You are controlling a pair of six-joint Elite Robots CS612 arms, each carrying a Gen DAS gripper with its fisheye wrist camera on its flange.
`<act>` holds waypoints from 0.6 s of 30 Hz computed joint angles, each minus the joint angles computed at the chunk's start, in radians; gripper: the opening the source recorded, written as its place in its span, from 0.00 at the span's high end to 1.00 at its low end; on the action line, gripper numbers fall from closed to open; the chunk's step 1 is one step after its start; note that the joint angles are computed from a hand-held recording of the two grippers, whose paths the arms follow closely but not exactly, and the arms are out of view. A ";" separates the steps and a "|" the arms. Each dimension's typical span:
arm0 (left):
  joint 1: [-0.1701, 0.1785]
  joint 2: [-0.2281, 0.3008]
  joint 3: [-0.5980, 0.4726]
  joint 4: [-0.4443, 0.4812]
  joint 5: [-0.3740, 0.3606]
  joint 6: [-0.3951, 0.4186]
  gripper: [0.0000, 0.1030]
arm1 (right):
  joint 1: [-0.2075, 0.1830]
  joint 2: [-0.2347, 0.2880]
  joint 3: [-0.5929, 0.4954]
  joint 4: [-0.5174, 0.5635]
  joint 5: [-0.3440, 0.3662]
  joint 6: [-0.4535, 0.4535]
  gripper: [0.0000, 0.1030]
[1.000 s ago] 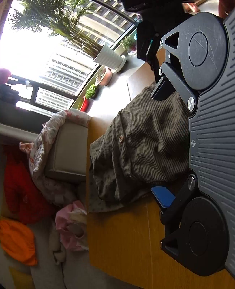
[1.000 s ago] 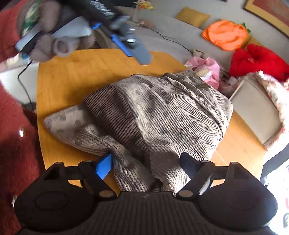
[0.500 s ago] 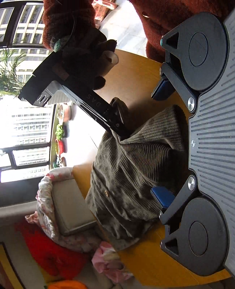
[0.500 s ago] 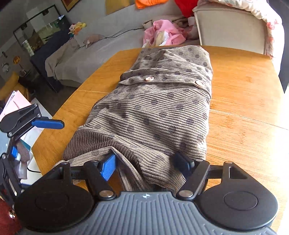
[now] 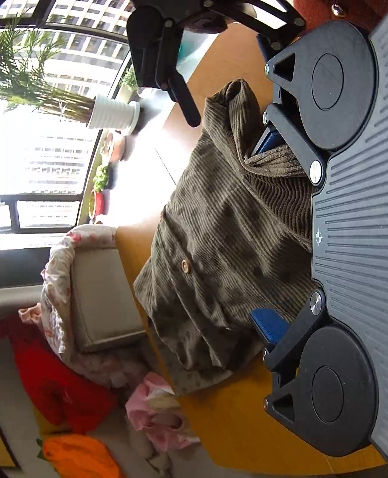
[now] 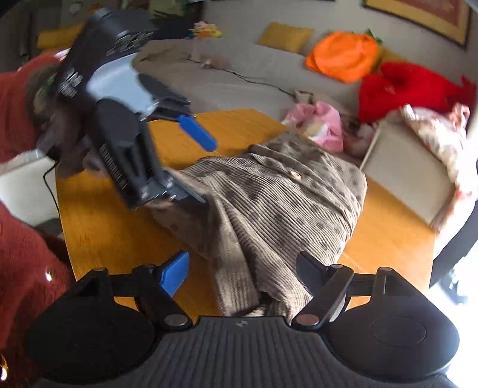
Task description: Fold clothes
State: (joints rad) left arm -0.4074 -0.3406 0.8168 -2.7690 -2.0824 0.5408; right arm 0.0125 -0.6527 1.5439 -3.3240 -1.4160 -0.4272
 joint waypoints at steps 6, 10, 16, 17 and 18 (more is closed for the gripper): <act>0.019 0.026 -0.069 0.076 -0.114 -0.060 0.00 | 0.048 0.082 -0.091 -0.053 -0.099 -0.159 0.23; 0.032 -0.027 0.051 -0.067 -0.096 -0.019 0.00 | 0.015 0.082 -0.165 0.135 0.063 0.075 0.55; 0.021 -0.069 0.187 -0.268 0.031 0.134 0.00 | -0.054 0.079 -0.207 0.231 0.240 0.423 0.76; 0.018 -0.057 0.171 -0.274 0.036 0.139 0.00 | -0.058 0.078 -0.207 0.229 0.243 0.439 0.76; 0.014 -0.045 0.156 -0.279 0.041 0.145 0.00 | -0.063 0.077 -0.209 0.232 0.249 0.457 0.76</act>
State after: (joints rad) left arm -0.3931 -0.3851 0.9725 -3.0483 -2.0415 0.6855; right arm -0.0501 -0.5762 1.3347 -3.0921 -1.1671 0.0295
